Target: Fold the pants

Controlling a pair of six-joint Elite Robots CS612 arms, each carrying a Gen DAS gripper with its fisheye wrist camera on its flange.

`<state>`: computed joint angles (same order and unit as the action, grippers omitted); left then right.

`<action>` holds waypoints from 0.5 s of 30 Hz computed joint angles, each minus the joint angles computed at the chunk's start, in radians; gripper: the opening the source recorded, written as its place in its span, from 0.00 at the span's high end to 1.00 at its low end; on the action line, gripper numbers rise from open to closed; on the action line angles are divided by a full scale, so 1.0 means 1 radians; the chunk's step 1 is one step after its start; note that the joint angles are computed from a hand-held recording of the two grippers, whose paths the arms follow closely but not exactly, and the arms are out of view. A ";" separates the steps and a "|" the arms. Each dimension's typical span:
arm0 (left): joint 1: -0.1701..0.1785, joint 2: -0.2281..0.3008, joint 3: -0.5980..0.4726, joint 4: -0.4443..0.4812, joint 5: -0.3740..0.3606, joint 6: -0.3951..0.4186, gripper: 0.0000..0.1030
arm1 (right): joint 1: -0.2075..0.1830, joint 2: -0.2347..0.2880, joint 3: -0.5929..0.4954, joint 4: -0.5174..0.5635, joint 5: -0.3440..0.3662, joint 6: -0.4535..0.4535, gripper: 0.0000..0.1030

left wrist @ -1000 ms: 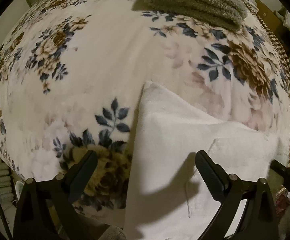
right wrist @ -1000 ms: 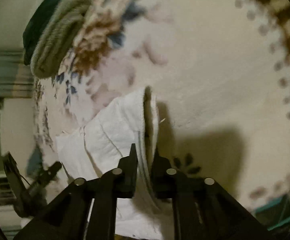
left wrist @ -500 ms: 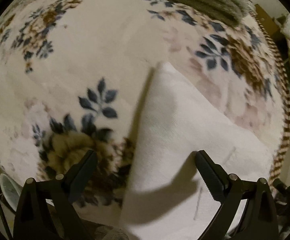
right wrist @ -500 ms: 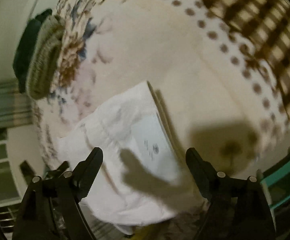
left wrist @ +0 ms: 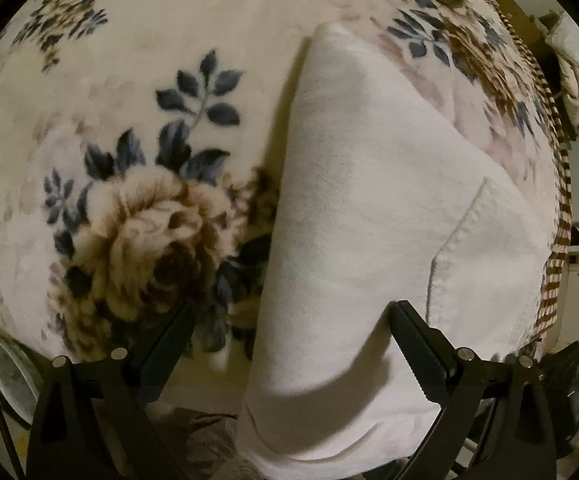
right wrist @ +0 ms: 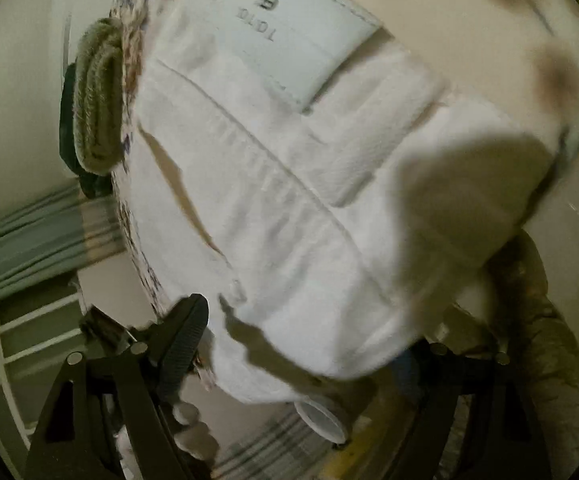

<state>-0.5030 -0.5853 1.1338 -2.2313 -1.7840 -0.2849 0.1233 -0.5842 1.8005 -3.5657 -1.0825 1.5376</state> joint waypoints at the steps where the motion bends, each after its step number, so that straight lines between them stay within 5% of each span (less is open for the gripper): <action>1: 0.003 0.004 -0.005 0.002 -0.012 0.014 0.03 | 0.003 -0.001 -0.001 -0.011 -0.018 0.010 0.18; 4: 0.008 0.032 -0.045 0.024 -0.050 0.019 0.03 | 0.017 -0.012 0.009 -0.072 -0.076 0.041 0.18; 11: 0.019 0.066 -0.070 0.015 -0.137 0.004 0.04 | 0.039 0.005 -0.064 0.097 -0.104 -0.045 0.12; 12: 0.019 0.065 -0.064 -0.002 -0.139 0.011 0.15 | 0.046 -0.004 -0.075 0.141 -0.117 -0.064 0.13; 14: 0.020 0.067 -0.065 -0.024 -0.196 0.034 0.54 | 0.061 -0.031 -0.075 0.219 -0.162 -0.096 0.35; 15: 0.016 0.061 -0.063 -0.023 -0.191 0.057 0.63 | 0.060 -0.036 -0.074 0.226 -0.167 -0.089 0.47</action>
